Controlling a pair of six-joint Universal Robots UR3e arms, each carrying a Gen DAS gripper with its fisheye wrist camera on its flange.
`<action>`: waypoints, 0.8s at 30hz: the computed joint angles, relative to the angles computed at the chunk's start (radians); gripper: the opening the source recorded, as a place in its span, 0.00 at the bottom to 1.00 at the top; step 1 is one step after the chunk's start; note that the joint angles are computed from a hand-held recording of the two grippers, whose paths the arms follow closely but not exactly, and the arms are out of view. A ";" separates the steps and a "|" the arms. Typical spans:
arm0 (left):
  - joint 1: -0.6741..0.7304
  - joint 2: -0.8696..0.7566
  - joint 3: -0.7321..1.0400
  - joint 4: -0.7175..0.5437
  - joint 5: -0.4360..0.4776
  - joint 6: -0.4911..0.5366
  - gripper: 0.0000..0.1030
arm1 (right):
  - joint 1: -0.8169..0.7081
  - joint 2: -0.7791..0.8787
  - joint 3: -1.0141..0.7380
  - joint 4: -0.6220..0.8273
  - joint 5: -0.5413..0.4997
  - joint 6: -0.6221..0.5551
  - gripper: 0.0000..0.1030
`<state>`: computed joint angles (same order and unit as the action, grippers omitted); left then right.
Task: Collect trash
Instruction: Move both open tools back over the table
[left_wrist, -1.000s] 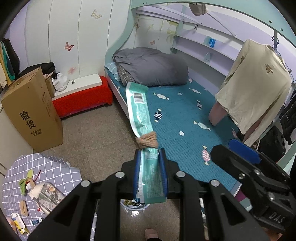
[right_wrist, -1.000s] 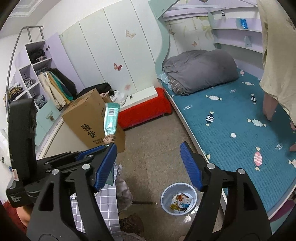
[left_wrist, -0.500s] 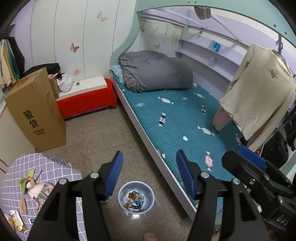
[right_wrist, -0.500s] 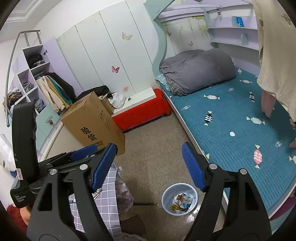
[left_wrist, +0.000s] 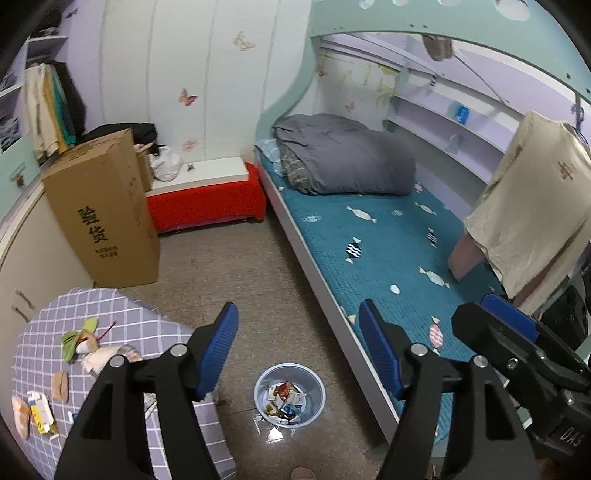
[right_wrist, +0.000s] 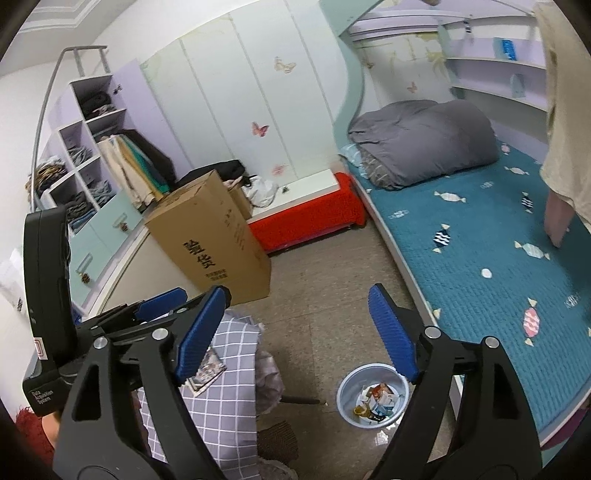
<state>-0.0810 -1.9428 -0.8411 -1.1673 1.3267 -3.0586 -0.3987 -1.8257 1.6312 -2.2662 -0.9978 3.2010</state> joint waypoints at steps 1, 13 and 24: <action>0.015 0.023 -0.030 0.006 0.002 -0.002 0.66 | 0.012 0.008 -0.006 0.000 -0.001 0.000 0.78; 0.336 0.291 -0.350 0.003 -0.035 0.038 0.68 | 0.375 0.286 -0.259 -0.022 -0.085 0.071 0.79; 0.798 0.356 -0.447 -0.113 -0.097 0.177 0.69 | 0.746 0.802 -0.901 0.165 -0.165 0.145 0.79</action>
